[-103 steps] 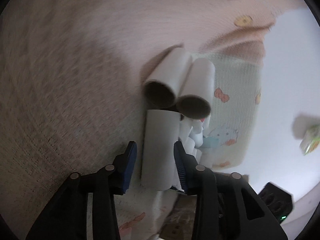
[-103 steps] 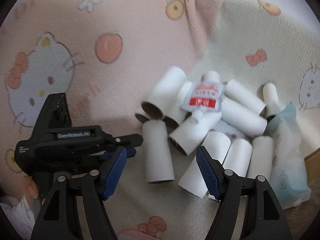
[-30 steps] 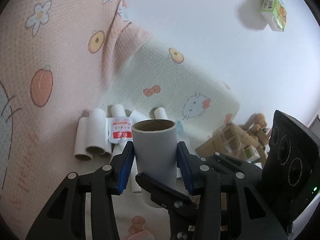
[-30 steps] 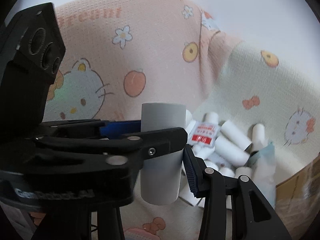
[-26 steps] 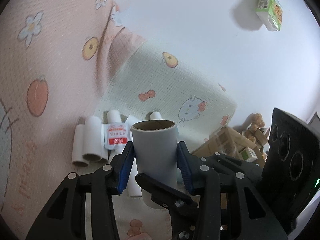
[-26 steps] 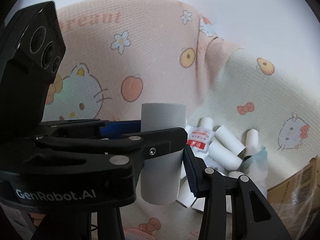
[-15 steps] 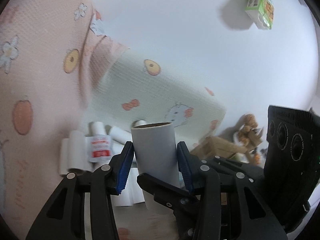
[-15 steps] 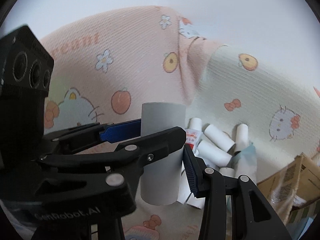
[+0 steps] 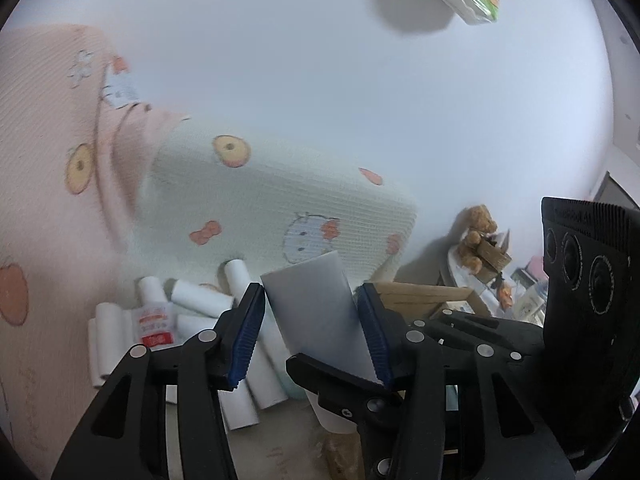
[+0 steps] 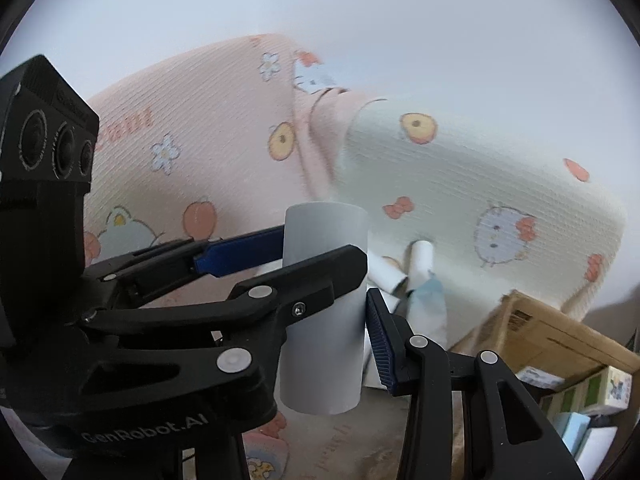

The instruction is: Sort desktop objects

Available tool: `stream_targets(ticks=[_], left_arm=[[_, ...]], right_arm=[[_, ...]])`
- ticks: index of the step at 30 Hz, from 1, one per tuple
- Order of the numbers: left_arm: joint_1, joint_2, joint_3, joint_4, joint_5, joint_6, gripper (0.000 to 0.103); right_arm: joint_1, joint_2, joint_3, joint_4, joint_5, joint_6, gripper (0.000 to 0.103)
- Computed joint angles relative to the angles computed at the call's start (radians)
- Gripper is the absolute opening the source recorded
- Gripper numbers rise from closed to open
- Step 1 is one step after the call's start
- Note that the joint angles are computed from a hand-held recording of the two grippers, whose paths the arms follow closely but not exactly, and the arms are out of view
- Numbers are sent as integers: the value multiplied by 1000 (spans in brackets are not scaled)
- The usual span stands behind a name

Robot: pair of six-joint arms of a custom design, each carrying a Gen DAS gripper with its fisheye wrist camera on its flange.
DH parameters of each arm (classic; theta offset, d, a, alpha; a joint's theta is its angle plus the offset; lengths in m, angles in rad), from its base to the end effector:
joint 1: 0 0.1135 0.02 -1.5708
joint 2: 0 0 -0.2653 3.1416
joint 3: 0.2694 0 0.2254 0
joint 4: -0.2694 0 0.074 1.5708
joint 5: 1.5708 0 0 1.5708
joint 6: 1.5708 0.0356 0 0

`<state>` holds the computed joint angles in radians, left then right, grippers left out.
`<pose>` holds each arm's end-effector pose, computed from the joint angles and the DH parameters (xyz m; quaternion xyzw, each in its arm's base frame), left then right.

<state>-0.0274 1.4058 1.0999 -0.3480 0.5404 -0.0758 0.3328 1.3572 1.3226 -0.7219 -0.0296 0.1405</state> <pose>0.2840 -0.0261 0.3034 0.0972 0.8668 -0.2610 0.4136 0.2479 0.0868 0.3500 -0.0940 0.9133 0.1060 0.3817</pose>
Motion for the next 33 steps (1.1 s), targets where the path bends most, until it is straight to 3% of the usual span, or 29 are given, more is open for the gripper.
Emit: stream_targets(ticks=[5, 12, 21, 33], left_arm=[[-98, 42, 78, -53, -39, 3, 52], [-235, 92, 143, -70, -95, 40, 51], [-341, 223, 255, -93, -100, 68, 51], [-422, 520, 596, -347, -96, 138, 50]], right_arm=[[-113, -34, 4, -57, -71, -16, 39], [-218, -75, -3, -118, -58, -82, 39], [-387, -73, -9, -166, -92, -179, 40], [-606, 77, 26, -241, -228, -263, 40]])
